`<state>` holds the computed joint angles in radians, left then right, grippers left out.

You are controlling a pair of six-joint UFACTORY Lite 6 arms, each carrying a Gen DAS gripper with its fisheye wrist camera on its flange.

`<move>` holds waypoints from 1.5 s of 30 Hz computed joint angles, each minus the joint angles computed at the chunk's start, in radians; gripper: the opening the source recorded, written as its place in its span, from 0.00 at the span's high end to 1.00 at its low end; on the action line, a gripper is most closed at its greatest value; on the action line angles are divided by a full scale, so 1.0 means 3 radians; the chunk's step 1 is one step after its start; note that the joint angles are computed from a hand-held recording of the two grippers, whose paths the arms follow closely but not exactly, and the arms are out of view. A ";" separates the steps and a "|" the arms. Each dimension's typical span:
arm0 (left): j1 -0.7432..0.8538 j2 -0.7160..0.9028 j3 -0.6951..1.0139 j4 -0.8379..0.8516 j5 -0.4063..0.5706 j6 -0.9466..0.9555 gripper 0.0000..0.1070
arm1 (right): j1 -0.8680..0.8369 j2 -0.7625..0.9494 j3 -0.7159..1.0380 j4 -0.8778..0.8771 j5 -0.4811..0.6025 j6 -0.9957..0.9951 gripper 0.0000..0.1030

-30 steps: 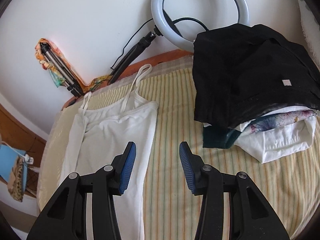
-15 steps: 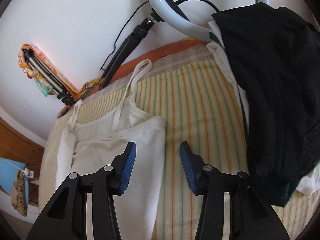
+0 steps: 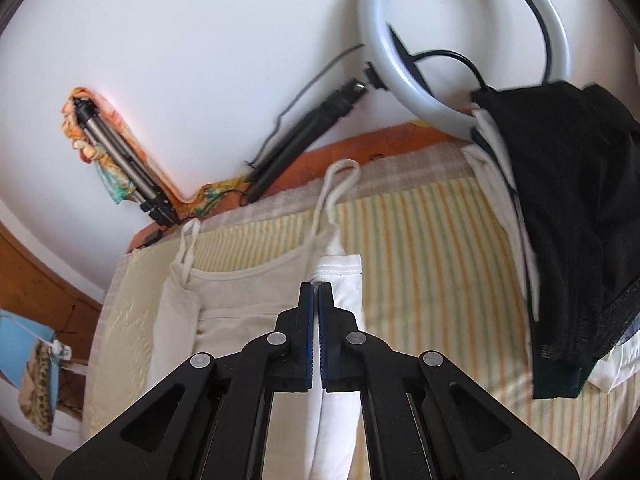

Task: Fold small clothes

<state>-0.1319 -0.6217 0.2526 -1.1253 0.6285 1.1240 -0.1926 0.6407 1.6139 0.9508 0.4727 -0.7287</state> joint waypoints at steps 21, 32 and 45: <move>0.1279 0.0458 -0.0088 0.0069 0.0414 0.0854 0.95 | 0.0777 0.0617 0.1026 -0.1679 0.0168 0.1377 0.72; 0.1228 0.0437 -0.0099 0.0062 0.0351 0.0836 0.95 | 0.1015 0.1107 0.1428 -0.2964 0.0252 0.2329 0.88; 0.1419 0.0595 -0.0032 0.0144 0.0399 0.0850 0.95 | 0.0900 0.0935 0.1132 -0.1662 -0.0119 0.1447 0.96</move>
<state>0.2939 -0.4431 0.2430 -1.0822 0.7482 1.3790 0.0772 0.9212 1.9535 0.4522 0.4370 -0.2946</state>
